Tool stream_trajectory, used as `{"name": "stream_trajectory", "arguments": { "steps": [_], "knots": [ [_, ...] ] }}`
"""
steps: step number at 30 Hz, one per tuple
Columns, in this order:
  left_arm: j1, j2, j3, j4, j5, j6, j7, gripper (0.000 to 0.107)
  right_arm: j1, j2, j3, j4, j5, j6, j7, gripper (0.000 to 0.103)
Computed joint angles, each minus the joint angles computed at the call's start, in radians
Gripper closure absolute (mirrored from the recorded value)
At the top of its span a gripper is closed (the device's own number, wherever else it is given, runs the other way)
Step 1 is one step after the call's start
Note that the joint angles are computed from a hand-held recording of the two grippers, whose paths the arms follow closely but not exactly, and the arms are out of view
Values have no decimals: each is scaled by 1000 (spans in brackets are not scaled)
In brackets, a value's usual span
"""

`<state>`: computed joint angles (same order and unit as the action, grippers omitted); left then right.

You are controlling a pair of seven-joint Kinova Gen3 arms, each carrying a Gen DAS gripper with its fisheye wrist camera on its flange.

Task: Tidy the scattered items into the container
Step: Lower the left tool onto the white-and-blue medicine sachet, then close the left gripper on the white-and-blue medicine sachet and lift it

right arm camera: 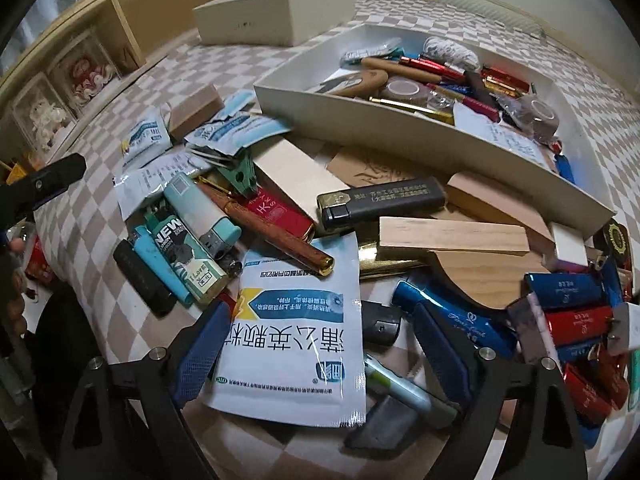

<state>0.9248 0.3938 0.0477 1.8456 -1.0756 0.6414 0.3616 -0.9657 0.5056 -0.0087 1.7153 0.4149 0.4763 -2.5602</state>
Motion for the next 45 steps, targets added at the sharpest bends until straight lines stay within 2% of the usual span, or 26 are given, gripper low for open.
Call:
{"name": "stream_trajectory", "arguments": {
  "steps": [3, 5, 9, 15, 17, 22, 27, 32, 34, 37, 42, 45],
  "knots": [
    [-23, 2, -2, -2, 21, -6, -17, 4, 23, 16, -27, -26, -14, 31, 46, 11],
    [-39, 15, 0, -23, 56, 20, -57, 4, 34, 24, -39, -39, -26, 47, 74, 11],
    [-64, 40, -13, -58, 99, 32, -121, 4, 61, 26, -57, -44, -65, 46, 117, 12],
    [-99, 89, -33, -135, 192, 36, -237, 4, 81, -2, -59, 19, -121, -44, 129, 27],
    [-102, 109, -41, -169, 231, 54, -275, 4, 73, -16, -47, 46, -131, -74, 119, 35],
    [-104, 166, -56, -255, 303, 124, -388, 5, 45, -38, -15, 95, -141, -133, 87, 42],
    [-119, 219, -69, -326, 375, 172, -502, 4, 1, -46, 23, 123, -134, -167, 48, 43],
    [-107, 231, -119, -329, 406, 160, -461, 4, -12, -44, 38, 130, -132, -182, 32, 43],
    [-96, 229, -131, -322, 398, 158, -447, 8, -17, -46, 44, 137, -129, -189, 26, 43],
    [-95, 206, -129, -286, 386, 133, -449, 13, -18, -46, 45, 141, -131, -196, 24, 43],
    [-82, 186, -128, -240, 356, 157, -455, 13, -1, -43, 37, 142, -143, -208, 41, 43],
    [-90, 156, -120, -192, 339, 143, -445, 13, -6, -43, 42, 141, -149, -208, 44, 43]
  ]
}}
